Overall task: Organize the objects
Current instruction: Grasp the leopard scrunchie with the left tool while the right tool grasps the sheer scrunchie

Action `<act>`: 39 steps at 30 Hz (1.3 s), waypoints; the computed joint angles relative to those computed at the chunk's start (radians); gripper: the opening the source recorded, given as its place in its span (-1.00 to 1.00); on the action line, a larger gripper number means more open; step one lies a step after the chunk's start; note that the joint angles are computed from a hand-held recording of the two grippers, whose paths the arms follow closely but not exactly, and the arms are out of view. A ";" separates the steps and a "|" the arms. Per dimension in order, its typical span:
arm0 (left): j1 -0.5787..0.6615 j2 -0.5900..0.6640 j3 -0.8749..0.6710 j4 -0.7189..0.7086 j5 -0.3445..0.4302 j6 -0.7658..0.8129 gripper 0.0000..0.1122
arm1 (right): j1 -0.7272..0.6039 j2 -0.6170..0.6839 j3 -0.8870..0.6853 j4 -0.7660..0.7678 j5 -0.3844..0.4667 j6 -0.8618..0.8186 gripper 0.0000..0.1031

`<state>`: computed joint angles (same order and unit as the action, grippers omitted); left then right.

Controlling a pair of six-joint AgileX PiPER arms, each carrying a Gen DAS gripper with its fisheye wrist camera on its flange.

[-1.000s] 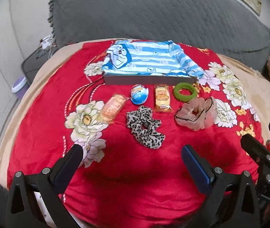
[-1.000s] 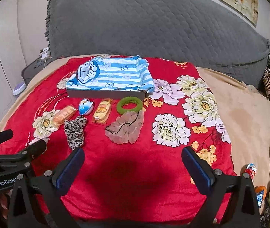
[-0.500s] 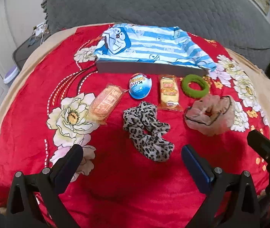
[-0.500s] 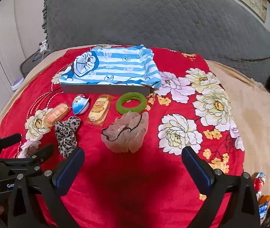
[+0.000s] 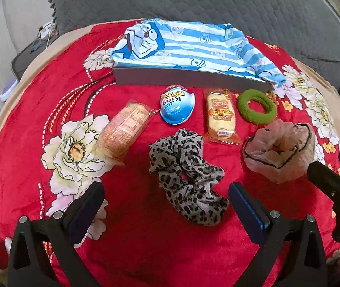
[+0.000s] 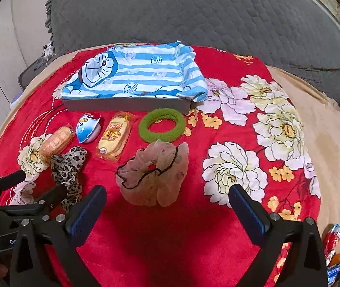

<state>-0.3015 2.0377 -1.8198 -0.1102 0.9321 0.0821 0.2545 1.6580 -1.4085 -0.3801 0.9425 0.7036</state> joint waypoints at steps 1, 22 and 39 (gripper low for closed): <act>0.000 0.009 -0.008 -0.001 -0.001 -0.002 0.83 | -0.006 0.005 -0.002 0.005 0.000 -0.007 0.99; -0.042 0.099 -0.054 0.043 -0.034 -0.004 0.82 | -0.093 0.163 -0.087 0.071 -0.034 -0.086 0.98; -0.032 0.167 -0.139 -0.059 0.080 0.112 -0.60 | -0.130 0.221 -0.125 0.205 -0.038 -0.233 -0.61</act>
<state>-0.3339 2.2043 -1.9590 -0.1695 1.0126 0.1942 0.1245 1.8788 -1.5339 -0.1750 0.9046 0.4702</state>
